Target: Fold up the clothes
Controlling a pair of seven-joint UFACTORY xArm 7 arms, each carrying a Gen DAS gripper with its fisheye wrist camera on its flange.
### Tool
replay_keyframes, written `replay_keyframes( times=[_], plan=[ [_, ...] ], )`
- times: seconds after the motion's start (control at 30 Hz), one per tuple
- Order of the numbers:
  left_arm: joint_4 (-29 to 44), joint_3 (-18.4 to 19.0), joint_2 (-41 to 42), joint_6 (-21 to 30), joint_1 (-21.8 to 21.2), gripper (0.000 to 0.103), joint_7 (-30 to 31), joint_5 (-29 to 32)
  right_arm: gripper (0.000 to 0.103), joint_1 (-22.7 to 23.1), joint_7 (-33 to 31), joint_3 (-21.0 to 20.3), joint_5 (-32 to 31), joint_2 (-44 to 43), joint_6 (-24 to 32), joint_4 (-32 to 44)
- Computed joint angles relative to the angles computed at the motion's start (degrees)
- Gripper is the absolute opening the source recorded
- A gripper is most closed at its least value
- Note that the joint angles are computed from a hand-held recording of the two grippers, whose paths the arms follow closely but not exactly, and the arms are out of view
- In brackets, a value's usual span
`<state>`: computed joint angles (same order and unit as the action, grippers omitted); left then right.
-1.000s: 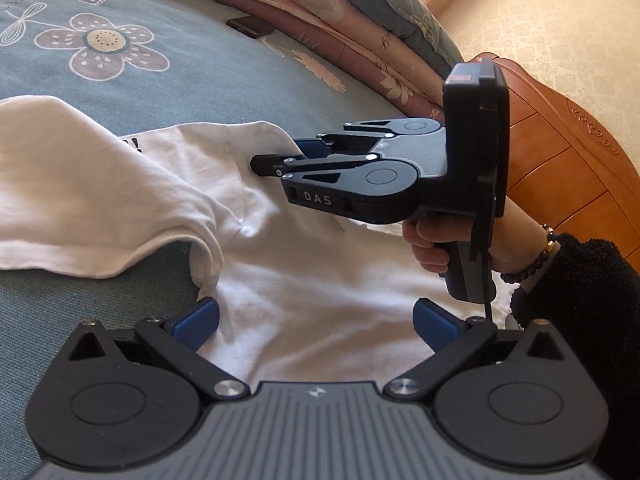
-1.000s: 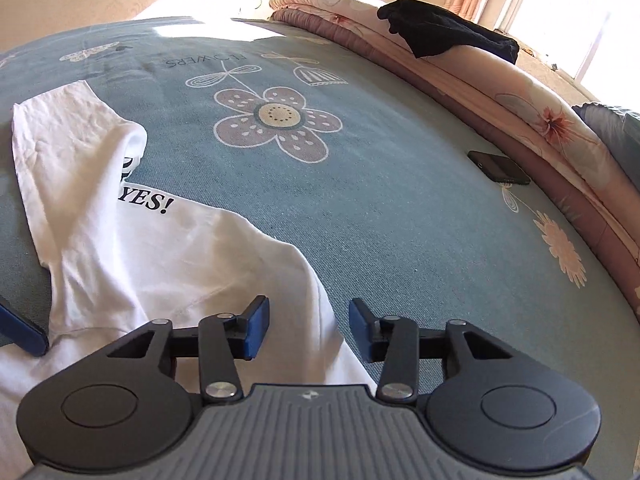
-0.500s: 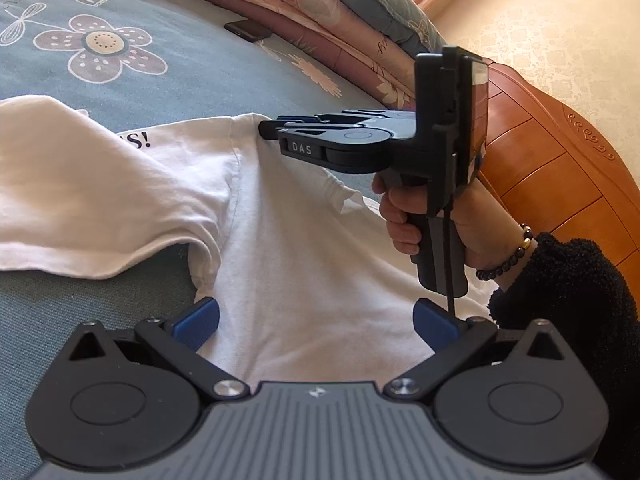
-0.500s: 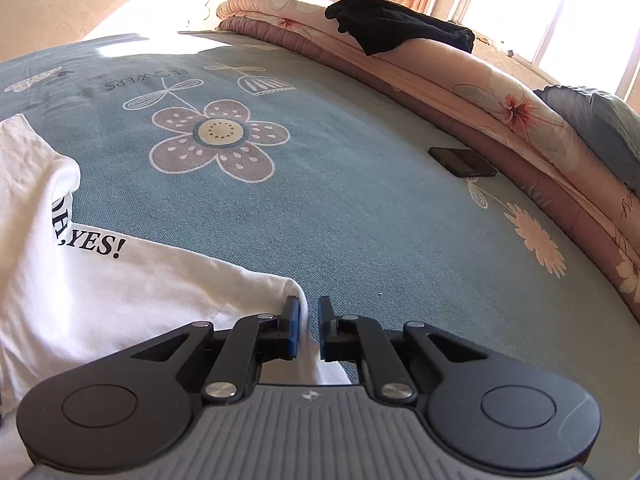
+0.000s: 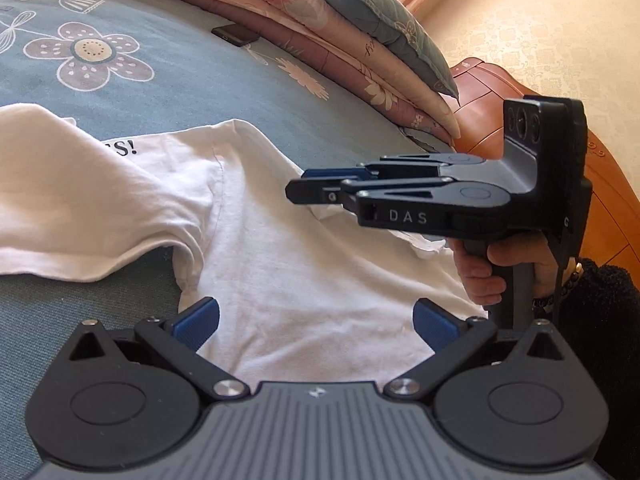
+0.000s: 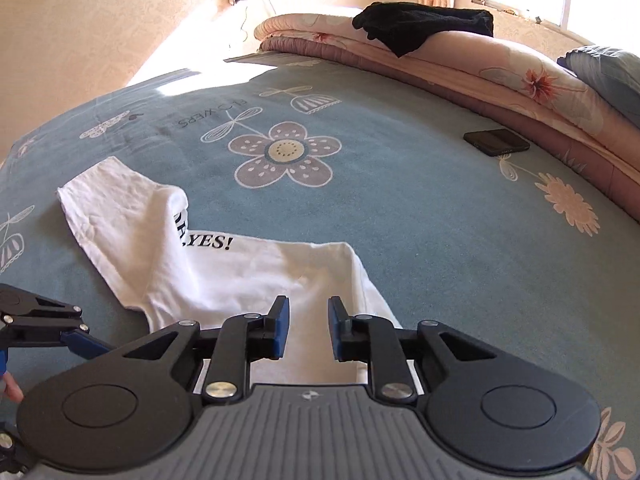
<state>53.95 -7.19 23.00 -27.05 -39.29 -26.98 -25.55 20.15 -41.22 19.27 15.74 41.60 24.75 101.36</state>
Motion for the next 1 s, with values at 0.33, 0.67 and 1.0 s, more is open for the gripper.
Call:
replay_keyframes(
  times=[0.33, 0.67, 1.0],
  plan=[
    [1.28, 1.57, 0.69, 2.01, -1.37, 0.102, 0.99, -1.17, 0.026, 13.30, 23.02, -19.97, -15.01, 5.00, -10.64, 2.94],
    [1.17, 1.32, 0.68, 1.61, -1.07, 0.102, 0.48, -0.56, 0.029, 3.99, 22.22, -7.60, -15.86, 2.74, -6.74, -0.53],
    [1.78, 0.42, 1.18, 2.22, 0.17, 0.102, -0.80, 0.82, 0.039, 4.54, 28.74, -8.17, -11.23, 17.05, -1.71, 20.84]
  ],
)
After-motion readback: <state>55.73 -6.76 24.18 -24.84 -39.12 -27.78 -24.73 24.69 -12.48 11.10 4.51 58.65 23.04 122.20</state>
